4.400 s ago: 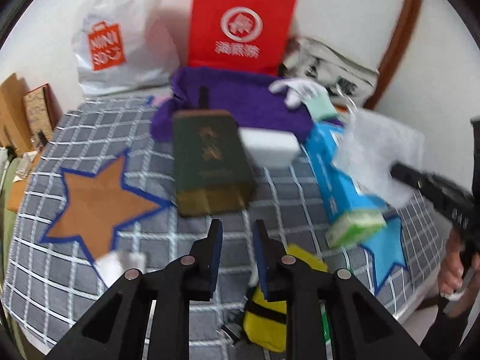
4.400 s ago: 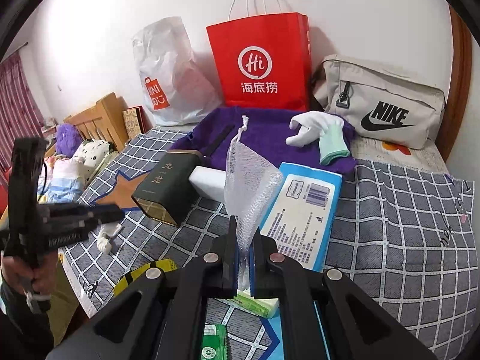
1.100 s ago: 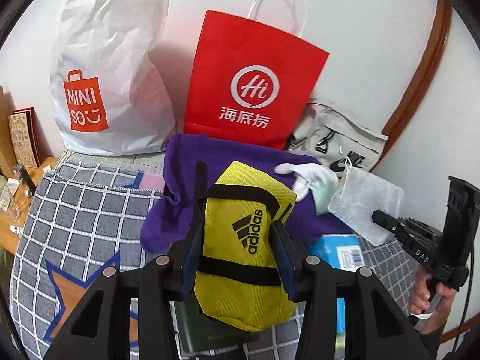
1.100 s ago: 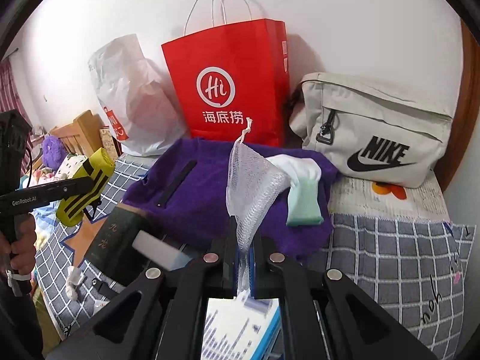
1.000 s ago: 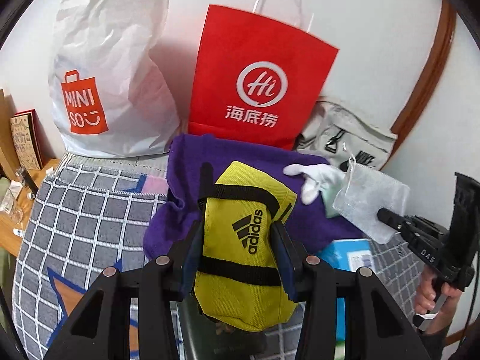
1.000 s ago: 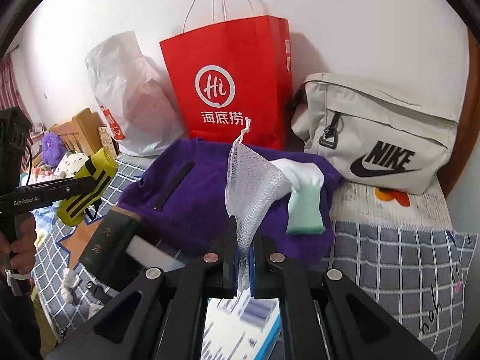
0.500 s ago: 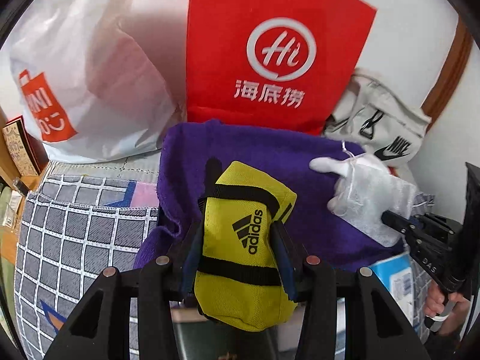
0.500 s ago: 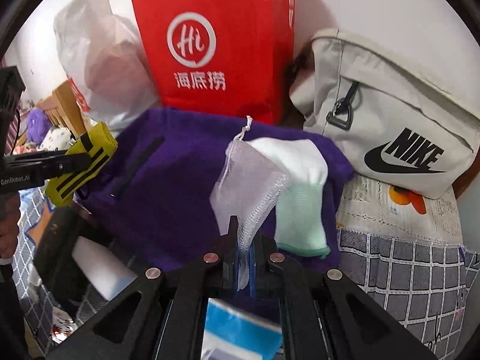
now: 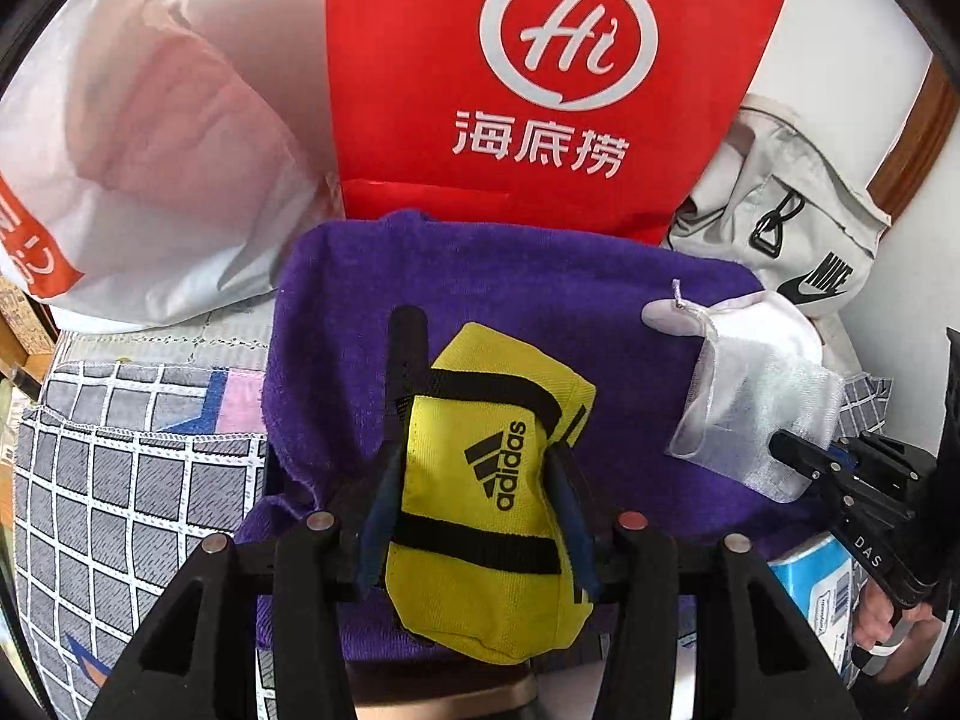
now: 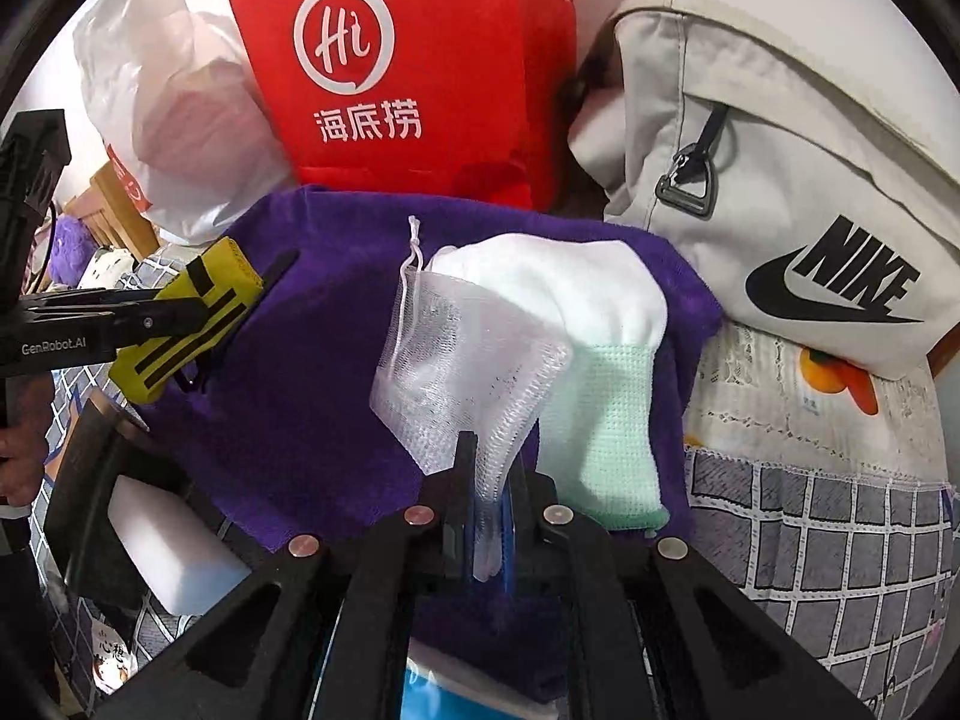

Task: Organize soft objects
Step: 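Lower the mesh bag onto the towel and open the right tool while the left tool releases the pouch there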

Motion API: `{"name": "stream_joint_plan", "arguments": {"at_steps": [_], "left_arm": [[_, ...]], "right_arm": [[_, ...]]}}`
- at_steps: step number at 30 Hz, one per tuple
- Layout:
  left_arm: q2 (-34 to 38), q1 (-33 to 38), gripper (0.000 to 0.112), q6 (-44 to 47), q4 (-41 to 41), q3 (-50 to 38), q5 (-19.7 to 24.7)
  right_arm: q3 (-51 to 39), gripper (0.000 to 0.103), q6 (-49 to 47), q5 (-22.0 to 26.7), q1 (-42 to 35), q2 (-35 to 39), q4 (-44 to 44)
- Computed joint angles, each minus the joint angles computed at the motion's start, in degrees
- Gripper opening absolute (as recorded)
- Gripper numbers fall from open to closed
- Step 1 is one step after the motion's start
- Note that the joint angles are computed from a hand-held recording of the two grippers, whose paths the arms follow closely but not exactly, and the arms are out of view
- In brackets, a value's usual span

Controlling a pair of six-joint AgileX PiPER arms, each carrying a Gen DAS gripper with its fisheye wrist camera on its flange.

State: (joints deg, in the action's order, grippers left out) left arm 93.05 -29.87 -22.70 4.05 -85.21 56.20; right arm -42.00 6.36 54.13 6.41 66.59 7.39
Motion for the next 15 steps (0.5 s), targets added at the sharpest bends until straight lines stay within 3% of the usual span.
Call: {"name": "stream_joint_plan", "arguments": {"at_steps": [3,4,8,15], "left_arm": [[0.49,0.22,0.050,0.02,-0.60,-0.14,-0.14],[0.60,0.14,0.050,0.02,-0.65,-0.13,-0.12],[0.87,-0.54,0.055,-0.50,0.28,-0.72,1.06],[-2.87,-2.15,0.062,-3.31,3.04,0.38,2.16]], "right_arm": [[0.25,0.008,-0.50,-0.06,0.05,-0.06,0.32],[0.23,0.013,-0.64,0.07,0.12,-0.01,0.33],[0.15,0.050,1.13,-0.11,1.39,-0.94,-1.37],[-3.72,0.058,7.99,5.26,5.49,-3.78,-6.09]]}}
